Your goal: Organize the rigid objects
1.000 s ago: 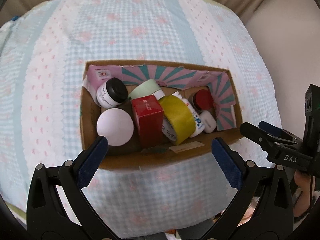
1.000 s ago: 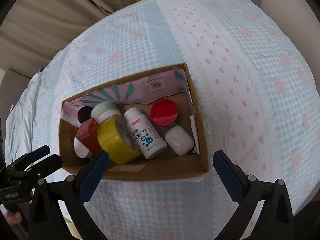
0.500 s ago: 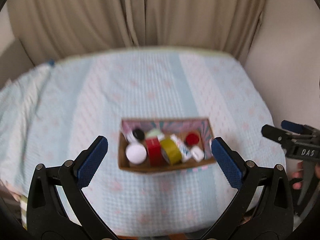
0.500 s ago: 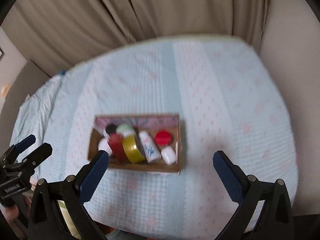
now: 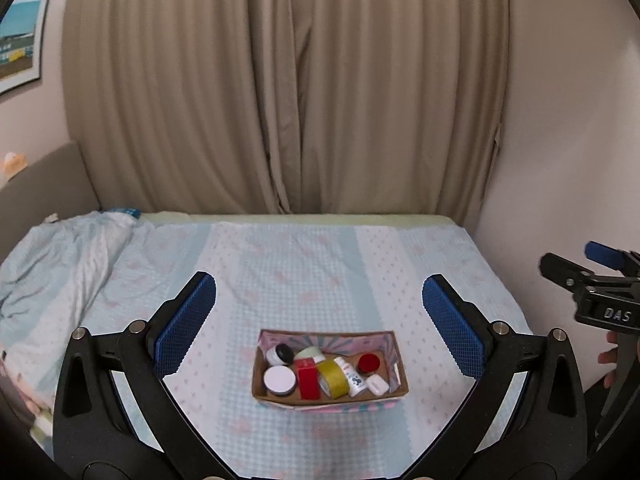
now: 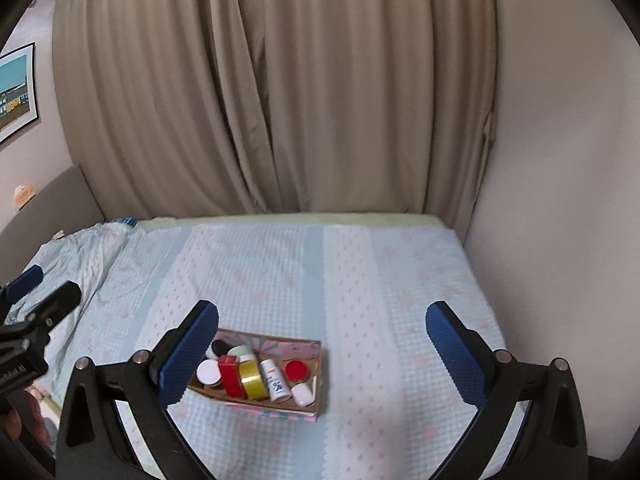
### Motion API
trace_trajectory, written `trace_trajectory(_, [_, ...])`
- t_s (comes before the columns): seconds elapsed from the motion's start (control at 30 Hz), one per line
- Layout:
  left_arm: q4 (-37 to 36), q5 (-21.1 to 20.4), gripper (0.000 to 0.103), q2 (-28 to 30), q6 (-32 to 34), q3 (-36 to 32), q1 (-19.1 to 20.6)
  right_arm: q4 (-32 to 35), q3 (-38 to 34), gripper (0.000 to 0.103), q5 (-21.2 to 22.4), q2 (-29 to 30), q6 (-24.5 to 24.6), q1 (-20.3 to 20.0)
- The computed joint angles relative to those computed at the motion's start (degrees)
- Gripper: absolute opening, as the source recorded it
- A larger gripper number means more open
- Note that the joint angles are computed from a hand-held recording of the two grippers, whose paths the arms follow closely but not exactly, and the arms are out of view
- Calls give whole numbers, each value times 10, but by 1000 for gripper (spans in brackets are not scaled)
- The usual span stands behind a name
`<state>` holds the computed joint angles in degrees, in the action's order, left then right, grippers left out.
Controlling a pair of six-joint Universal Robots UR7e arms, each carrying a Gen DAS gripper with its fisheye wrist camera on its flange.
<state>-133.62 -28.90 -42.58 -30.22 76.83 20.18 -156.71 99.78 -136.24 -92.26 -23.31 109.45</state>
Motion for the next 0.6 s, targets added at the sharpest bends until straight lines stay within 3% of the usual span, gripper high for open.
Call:
trace_trajectory(0.2, [-40, 5, 103, -3, 15, 16, -7, -33, 8, 103, -13, -1, -13, 1])
trace_trajectory(0.6, [-52, 2, 103, 8, 43, 10, -10, -47, 12, 103, -27, -6, -12, 4])
